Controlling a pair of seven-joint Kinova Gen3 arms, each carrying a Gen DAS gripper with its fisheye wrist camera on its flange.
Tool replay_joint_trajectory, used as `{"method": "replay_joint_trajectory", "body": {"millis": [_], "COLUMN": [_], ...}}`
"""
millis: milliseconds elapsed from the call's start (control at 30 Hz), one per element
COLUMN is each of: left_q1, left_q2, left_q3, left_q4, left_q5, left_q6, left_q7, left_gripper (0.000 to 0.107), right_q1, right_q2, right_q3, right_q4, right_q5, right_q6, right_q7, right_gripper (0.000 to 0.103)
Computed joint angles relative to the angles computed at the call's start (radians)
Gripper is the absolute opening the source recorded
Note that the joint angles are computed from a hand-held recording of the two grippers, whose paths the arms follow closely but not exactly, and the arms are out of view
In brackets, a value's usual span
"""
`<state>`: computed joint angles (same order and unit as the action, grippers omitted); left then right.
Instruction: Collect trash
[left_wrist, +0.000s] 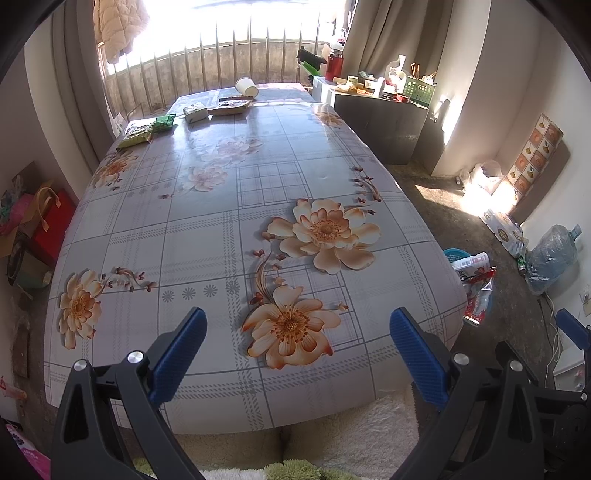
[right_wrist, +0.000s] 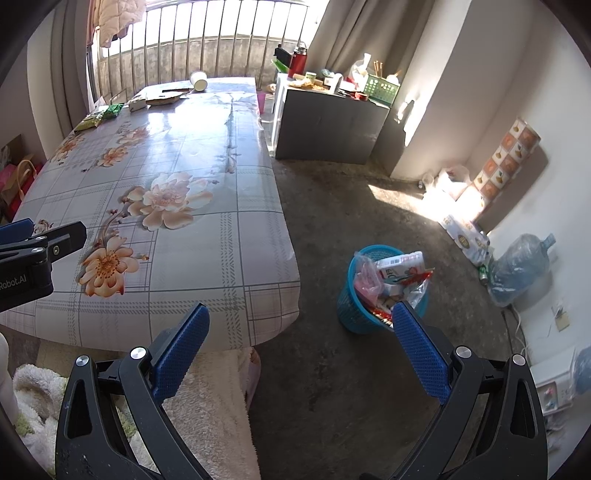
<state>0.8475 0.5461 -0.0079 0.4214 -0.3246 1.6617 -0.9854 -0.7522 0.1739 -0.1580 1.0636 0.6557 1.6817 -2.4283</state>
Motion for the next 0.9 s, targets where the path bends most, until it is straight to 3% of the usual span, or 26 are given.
{"method": "replay_joint_trajectory", "body": {"millis": [900], "left_q1": [0.002], "left_q2": [-0.002], "left_q3": [0.001], "left_q4": [0.004], "left_q5": [-0.001], "left_q6": [-0.001], "left_q7": [0.003], "left_gripper": [0.097], "right_q1": [-0.002], "right_q2": [-0.001], "right_q3": [-0.001], "right_q4": [0.0], "right_q5": [0.003], "right_q6": [0.004], "right_q7": [0.0], "right_gripper": [0.095]}}
